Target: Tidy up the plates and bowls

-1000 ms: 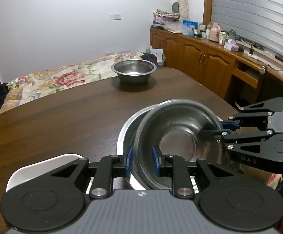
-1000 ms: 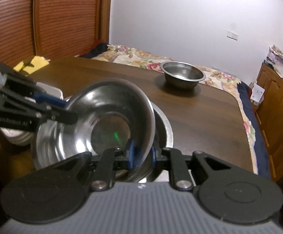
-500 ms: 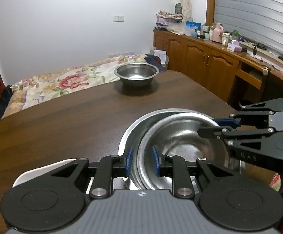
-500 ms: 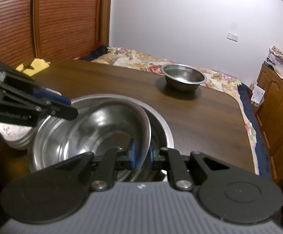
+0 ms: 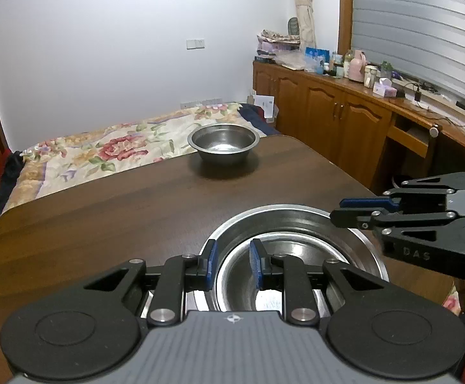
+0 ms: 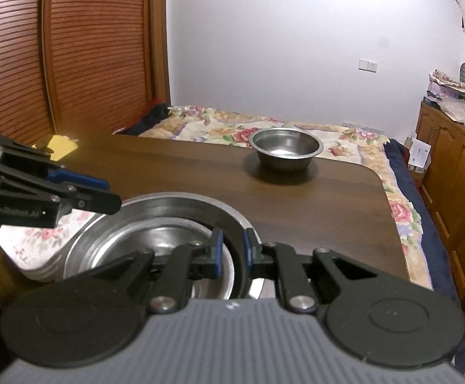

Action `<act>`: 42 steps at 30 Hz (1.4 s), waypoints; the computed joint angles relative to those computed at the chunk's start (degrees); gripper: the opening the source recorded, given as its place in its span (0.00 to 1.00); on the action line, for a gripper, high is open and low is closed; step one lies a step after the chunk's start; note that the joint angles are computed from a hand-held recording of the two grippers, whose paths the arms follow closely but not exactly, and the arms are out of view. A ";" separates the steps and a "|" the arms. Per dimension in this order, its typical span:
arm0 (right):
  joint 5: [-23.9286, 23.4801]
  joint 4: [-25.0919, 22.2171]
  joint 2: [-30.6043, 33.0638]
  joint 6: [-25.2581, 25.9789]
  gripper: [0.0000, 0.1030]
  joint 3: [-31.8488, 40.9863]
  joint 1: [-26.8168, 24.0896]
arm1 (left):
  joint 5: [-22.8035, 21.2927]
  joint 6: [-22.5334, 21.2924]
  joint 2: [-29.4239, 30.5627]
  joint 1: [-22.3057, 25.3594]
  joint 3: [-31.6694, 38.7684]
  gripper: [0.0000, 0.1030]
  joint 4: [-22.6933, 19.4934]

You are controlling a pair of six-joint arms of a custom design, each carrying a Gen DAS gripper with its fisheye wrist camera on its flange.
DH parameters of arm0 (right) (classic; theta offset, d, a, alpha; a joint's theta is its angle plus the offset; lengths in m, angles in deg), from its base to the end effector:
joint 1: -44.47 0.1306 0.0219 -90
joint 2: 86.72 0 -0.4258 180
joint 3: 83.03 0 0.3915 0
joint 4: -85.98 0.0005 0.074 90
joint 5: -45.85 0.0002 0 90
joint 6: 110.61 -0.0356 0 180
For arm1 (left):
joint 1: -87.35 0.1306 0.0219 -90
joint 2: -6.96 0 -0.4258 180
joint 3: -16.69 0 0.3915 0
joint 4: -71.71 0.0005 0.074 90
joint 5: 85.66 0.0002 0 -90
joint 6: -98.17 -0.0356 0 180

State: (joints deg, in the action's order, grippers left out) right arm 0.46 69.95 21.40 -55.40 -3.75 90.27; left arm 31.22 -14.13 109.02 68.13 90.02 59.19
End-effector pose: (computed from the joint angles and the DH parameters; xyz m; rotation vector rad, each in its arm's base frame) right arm 0.4139 0.3891 0.2762 0.1525 2.0927 -0.0913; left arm 0.4983 -0.1913 0.2889 1.0180 2.0032 -0.5065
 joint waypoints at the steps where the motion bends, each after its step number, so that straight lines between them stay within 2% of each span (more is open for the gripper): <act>1: 0.16 0.27 -0.11 0.14 0.15 -0.08 0.03 | 0.00 0.11 0.04 0.02 0.08 0.25 0.08; 5: 1.18 1.72 -0.88 0.57 0.15 -0.78 0.14 | -0.14 0.69 0.09 -0.01 0.27 0.28 0.62; 7: 1.76 2.71 -1.34 0.71 0.15 -1.30 0.19 | 0.06 1.25 0.34 0.03 0.76 0.42 0.79; 11: 2.63 4.06 -2.28 1.45 0.15 -2.05 -0.29 | 0.31 1.63 1.37 -0.08 2.34 0.56 1.47; 13: 2.85 4.66 -2.81 2.04 0.23 -2.41 -0.90 | 0.20 1.99 2.35 -0.22 3.63 0.64 1.96; 15: 2.85 5.76 -3.34 3.05 0.40 -2.76 -1.78 | 0.16 2.45 3.78 -0.41 5.70 0.67 1.59; 16: 2.85 6.18 -3.47 3.54 0.41 -2.88 -2.19 | 0.06 2.73 4.51 -0.55 6.80 0.69 1.31; 20: 2.55 8.55 -3.69 5.82 0.50 -3.28 -4.81 | -0.34 4.16 7.32 -1.06 11.11 0.71 0.54; 32: -6.54 17.73 0.55 4.81 0.50 -2.63 -13.95 | -3.21 6.84 17.05 -3.44 25.48 0.70 -5.45; 37: -9.33 19.19 4.03 4.44 0.50 -0.37 -16.62 | -3.58 8.55 21.04 -4.19 30.54 0.65 -7.18; 42: -10.89 18.65 6.22 2.76 0.50 1.37 -18.30 | -4.91 9.37 24.88 -5.06 35.64 0.60 -9.01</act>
